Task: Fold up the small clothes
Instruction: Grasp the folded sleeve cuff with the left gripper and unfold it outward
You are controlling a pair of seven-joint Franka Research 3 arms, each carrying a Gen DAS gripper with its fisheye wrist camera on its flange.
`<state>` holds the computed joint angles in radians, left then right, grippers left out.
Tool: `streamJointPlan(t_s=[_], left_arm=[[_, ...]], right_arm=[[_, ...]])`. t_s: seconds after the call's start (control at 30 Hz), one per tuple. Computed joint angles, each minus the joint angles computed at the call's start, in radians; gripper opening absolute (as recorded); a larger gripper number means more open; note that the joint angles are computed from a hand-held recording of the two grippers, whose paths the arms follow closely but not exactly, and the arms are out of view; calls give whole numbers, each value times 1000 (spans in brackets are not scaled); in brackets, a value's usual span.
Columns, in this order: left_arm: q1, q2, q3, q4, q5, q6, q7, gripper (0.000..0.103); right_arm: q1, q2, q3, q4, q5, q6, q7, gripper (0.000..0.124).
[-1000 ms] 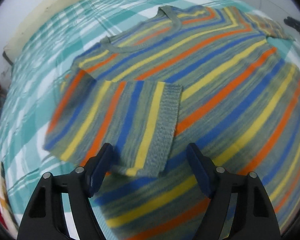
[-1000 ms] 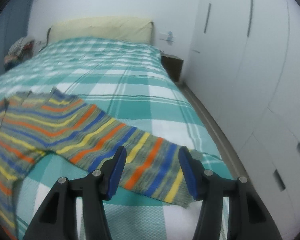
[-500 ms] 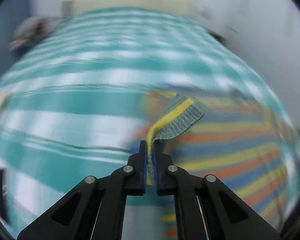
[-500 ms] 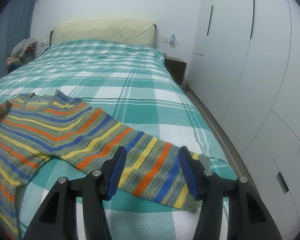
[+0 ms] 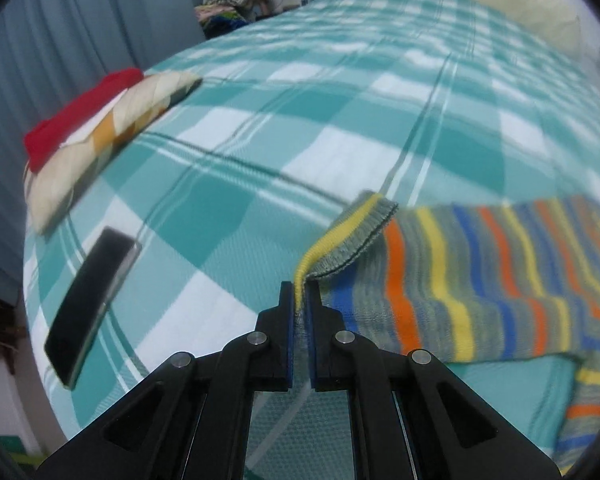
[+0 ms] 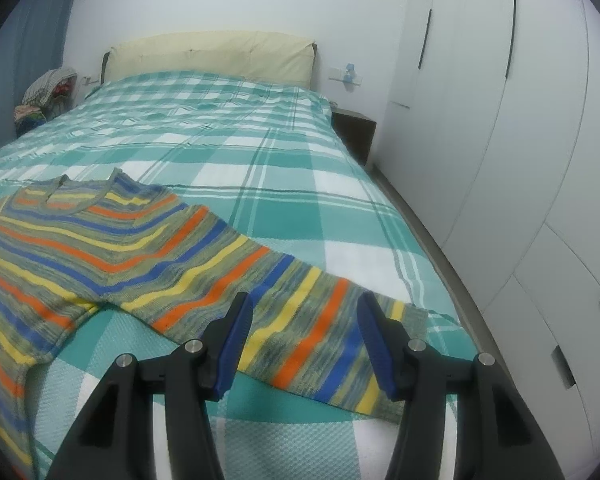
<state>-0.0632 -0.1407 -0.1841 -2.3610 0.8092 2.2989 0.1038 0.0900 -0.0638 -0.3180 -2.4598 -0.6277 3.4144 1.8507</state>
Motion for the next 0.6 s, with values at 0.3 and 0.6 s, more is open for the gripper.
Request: streamJointPlan(t_s=[0.3, 0.6], left_arm=[[10, 37, 14, 6, -8, 16, 10, 3], [15, 25, 20, -13, 1, 39, 3, 12]], right_arm=[[15, 12, -36, 21, -65, -15, 75, 54], [-42, 2, 49, -4, 92, -13, -61, 54]])
